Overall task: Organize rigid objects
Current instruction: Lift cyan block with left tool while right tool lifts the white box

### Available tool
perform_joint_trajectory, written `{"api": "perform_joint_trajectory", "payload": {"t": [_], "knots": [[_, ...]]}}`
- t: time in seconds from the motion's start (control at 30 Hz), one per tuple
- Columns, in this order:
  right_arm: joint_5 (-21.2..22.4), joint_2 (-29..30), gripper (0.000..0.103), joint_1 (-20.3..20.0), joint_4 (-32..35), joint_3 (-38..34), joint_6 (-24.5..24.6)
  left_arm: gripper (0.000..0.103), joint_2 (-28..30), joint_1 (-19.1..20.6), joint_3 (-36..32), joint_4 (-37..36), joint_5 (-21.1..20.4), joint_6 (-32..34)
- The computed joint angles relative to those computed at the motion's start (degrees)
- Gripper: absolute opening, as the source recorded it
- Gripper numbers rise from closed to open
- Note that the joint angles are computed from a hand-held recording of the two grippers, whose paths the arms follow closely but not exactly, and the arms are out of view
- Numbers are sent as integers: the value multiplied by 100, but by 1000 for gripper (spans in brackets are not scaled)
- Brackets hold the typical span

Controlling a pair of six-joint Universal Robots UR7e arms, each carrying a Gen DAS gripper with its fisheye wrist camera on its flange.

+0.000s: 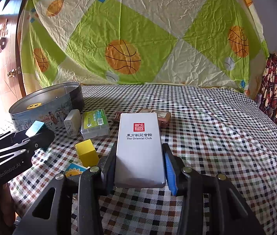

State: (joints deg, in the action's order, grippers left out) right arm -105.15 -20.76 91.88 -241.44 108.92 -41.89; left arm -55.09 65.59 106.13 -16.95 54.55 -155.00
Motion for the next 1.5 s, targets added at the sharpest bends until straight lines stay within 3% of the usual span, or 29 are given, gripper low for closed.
{"api": "perform_joint_trajectory", "payload": {"t": [1.5], "knots": [[624,207,45,-133,-1039,145,-150,42,-201,-16,432,-844,183,501]]}}
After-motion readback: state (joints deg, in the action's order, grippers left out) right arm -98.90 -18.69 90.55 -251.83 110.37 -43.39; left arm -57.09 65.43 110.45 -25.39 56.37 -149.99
